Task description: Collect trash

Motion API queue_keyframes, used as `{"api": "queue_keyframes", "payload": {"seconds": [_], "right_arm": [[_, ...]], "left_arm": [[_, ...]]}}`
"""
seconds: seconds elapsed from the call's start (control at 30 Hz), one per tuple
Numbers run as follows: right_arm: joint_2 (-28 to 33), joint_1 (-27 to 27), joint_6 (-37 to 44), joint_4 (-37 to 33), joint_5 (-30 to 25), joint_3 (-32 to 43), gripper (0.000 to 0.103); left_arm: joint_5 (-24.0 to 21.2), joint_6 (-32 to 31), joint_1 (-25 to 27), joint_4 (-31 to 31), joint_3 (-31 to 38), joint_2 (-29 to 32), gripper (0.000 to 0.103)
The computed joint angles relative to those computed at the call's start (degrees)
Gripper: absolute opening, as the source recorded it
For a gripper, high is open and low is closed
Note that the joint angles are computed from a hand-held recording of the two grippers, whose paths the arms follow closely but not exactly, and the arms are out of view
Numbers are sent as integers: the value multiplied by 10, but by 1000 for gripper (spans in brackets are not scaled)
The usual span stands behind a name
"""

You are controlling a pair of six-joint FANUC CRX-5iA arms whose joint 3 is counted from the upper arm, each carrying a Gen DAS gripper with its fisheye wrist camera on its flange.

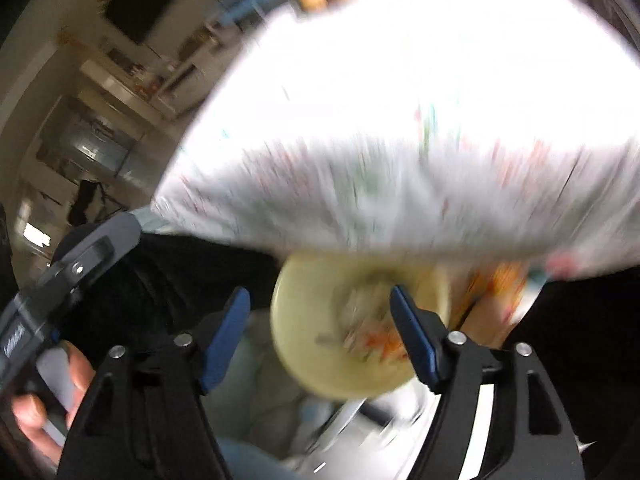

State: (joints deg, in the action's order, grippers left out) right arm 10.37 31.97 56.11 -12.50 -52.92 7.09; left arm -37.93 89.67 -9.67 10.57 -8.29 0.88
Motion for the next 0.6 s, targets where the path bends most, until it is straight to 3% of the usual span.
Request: {"api": "queue_keyframes", "payload": {"seconds": [0.2, 0.3, 0.43, 0.53, 0.6], "right_arm": [[-71, 53, -131, 312, 125, -110, 82], [-102, 57, -245, 496, 173, -172, 89], [-129, 36, -440, 738, 217, -251, 95], [-133, 29, -488, 792, 224, -279, 95], [-123, 44, -424, 713, 200, -259, 95]], "left_arm": [[30, 66, -16, -79, 44, -12, 96], [47, 82, -10, -94, 60, -19, 96], [48, 102, -22, -158, 96, -15, 96], [37, 116, -24, -166, 104, -6, 96], [30, 121, -29, -170, 109, -2, 96]]}}
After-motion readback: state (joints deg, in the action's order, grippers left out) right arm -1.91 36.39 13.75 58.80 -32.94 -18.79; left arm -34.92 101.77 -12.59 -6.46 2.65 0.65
